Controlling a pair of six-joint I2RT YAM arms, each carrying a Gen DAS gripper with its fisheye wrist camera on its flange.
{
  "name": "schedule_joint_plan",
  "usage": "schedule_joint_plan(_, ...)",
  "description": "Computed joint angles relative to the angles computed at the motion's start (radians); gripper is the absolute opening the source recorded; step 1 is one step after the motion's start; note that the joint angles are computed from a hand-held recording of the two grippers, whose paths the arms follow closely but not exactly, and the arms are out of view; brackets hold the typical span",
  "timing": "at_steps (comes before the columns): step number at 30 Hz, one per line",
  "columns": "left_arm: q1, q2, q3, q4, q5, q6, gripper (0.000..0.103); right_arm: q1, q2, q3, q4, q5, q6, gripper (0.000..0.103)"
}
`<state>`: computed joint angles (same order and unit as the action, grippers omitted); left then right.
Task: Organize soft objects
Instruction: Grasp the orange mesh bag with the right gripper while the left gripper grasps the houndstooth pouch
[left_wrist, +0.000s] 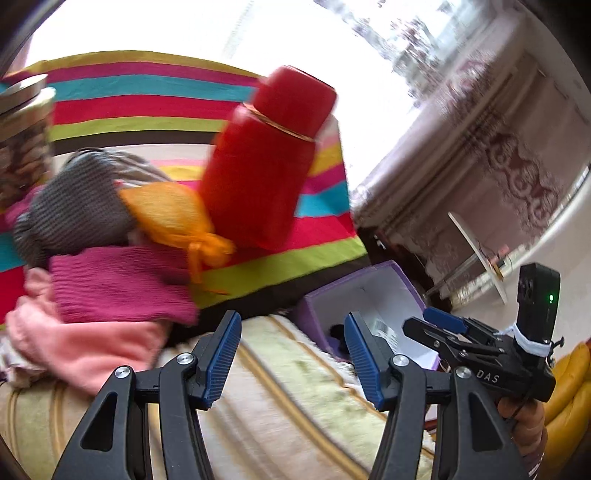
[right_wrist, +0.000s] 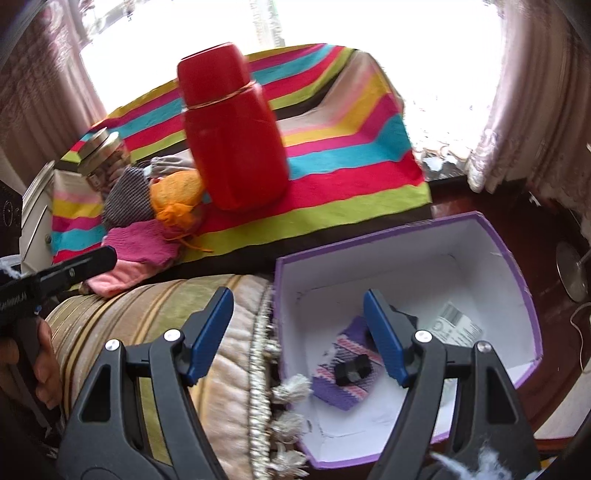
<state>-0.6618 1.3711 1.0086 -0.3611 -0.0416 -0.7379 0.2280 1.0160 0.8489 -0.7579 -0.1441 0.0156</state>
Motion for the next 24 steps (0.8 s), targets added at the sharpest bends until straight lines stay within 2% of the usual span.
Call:
schedule_joint_plan(14, 0.267, -0.27, -0.243, -0.025, 0.077, -0.052, 0.059, 0.339, 0.213, 0.111, 0.104, 0.071, 0.117, 0.076)
schedule_joint_plan(20, 0.358, -0.328, -0.285, -0.041, 0.117, -0.041, 0.059, 0.452, 0.392, 0.246, 0.145, 0.125, 0.127, 0.076)
schedule_joint_plan(24, 0.407, -0.348, -0.292, -0.058, 0.136, -0.01, 0.059, 0.526, 0.526, 0.361, 0.143, 0.198, 0.097, 0.076)
